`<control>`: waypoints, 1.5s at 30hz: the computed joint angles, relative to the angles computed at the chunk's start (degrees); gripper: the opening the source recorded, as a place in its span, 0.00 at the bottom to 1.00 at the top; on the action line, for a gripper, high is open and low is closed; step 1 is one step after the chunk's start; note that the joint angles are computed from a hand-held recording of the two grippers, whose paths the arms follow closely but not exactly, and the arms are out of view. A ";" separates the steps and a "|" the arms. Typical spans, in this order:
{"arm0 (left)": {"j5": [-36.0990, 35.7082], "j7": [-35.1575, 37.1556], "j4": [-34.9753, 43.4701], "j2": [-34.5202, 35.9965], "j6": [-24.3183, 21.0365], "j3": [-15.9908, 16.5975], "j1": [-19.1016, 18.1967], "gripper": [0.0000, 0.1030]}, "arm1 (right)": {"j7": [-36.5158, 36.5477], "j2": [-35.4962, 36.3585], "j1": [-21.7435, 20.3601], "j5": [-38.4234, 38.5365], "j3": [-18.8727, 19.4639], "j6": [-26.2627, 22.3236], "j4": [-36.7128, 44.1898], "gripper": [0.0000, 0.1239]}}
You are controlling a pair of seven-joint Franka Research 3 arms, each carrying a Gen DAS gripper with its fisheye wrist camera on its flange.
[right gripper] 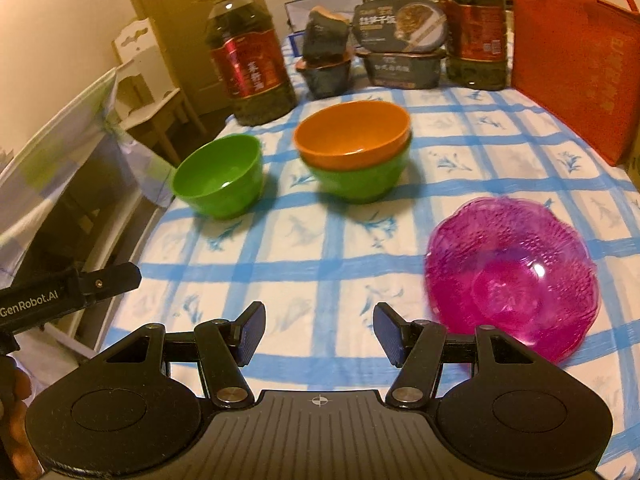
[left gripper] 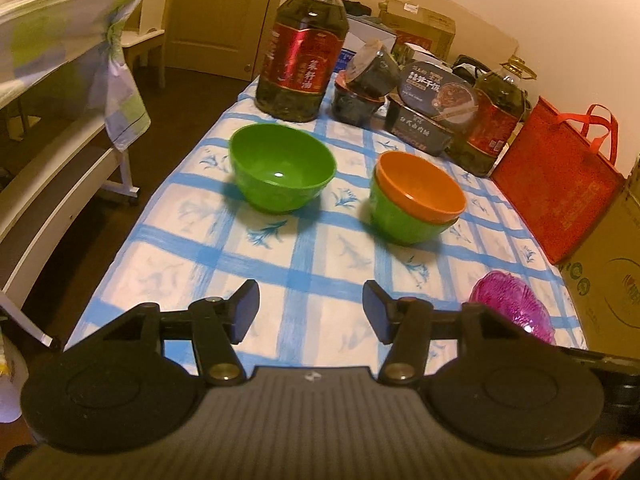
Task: Organize plates and bowls
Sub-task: 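Move both grippers to the other green bowl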
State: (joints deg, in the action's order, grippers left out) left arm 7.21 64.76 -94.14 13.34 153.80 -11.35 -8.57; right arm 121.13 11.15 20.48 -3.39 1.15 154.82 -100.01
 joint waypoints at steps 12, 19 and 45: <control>-2.24 0.31 -5.30 -3.17 1.41 0.31 1.66 0.57 | -0.43 1.92 1.64 -0.64 0.29 -1.74 2.46 0.48; -2.92 0.56 -5.73 -3.23 1.77 0.47 2.08 0.58 | -0.42 3.02 2.15 -0.62 0.17 -2.39 3.70 0.48; -3.91 7.47 11.95 10.77 -4.69 0.04 4.57 0.58 | -4.42 23.34 2.66 6.20 -1.06 -7.84 31.69 0.48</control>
State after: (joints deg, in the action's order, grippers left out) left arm 3.30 72.23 -82.19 24.11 149.10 -11.31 -4.00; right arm 116.71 34.48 23.14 2.81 0.09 146.98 -68.32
